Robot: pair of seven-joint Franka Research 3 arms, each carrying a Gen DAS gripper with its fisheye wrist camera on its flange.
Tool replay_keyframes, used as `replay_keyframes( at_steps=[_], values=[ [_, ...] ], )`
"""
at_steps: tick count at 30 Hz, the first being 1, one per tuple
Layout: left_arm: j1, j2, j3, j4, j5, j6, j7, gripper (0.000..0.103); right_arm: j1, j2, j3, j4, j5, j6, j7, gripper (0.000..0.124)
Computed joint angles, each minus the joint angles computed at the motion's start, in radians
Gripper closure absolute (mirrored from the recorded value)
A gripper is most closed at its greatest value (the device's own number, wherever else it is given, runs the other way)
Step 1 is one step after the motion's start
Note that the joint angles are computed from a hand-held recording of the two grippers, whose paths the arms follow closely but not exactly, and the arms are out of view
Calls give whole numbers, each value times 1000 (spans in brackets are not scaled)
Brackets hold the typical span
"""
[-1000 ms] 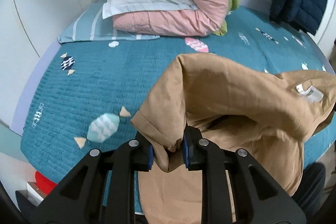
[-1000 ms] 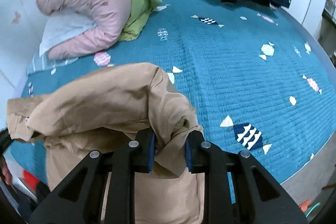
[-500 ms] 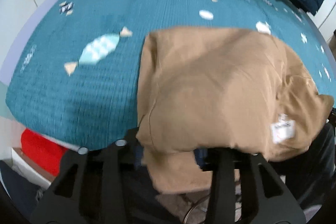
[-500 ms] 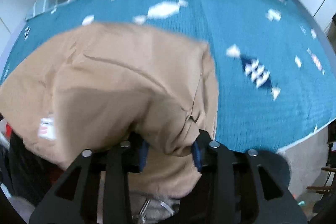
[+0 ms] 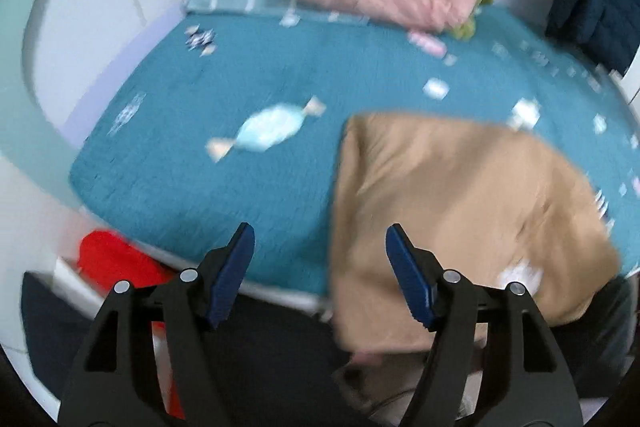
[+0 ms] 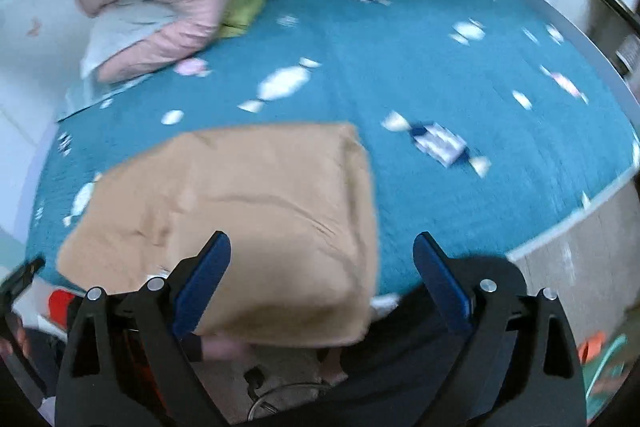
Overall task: Fold large clothes
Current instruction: 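Lift the jacket with both grippers and fold it over onto itself, then lay the folded jacket down and open both grippers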
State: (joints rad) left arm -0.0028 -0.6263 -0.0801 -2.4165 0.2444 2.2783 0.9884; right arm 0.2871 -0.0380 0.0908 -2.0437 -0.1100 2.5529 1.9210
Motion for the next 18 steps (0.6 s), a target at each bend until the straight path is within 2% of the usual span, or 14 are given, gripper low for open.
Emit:
replay_keyframes(
  at_steps=[1, 3, 5, 6, 7, 8, 9, 10, 11, 12, 14, 15, 18],
  values=[
    [-5, 23, 4, 17, -10, 17, 2, 38, 5, 20, 8, 25, -31, -20, 14, 37],
    [-20, 85, 0, 59, -29, 29, 10, 50, 29, 98, 19, 119, -87, -126, 30, 53],
    [-53, 148, 14, 95, -89, 25, 45, 58, 43, 150, 13, 169, -27, -171, -8, 76],
    [-78, 183, 33, 108, -149, 17, 76, 69, 48, 176, 11, 191, 15, -201, -23, 81],
    [-88, 210, 40, 117, -191, 2, 93, 74, 52, 188, 5, 194, 38, -224, -27, 90],
    [-85, 232, 36, 122, -206, -20, 95, 74, 58, 212, -2, 209, 48, -258, -18, 94],
    [-76, 257, 25, 124, -204, -48, 85, 76, 64, 240, -12, 225, 46, -299, -4, 95],
    [-64, 279, 13, 122, -189, -74, 72, 82, 70, 258, -21, 231, 35, -333, 11, 97],
    [-55, 296, 4, 121, -174, -94, 63, 84, 79, 288, -34, 242, 3, -370, 32, 103],
    [-50, 319, 10, 105, -185, -104, 75, 86, 79, 315, -46, 241, -5, -377, 43, 106],
    [-48, 300, 20, 54, -221, -52, 98, 86, 59, 328, -49, 222, 57, -337, 24, 107],
    [-46, 295, 13, 53, -210, -52, 107, 86, 60, 325, -51, 225, 61, -339, 22, 108],
    [-38, 306, -16, 103, -149, -115, 92, 86, 76, 313, -59, 260, 30, -401, 38, 107]
  ],
)
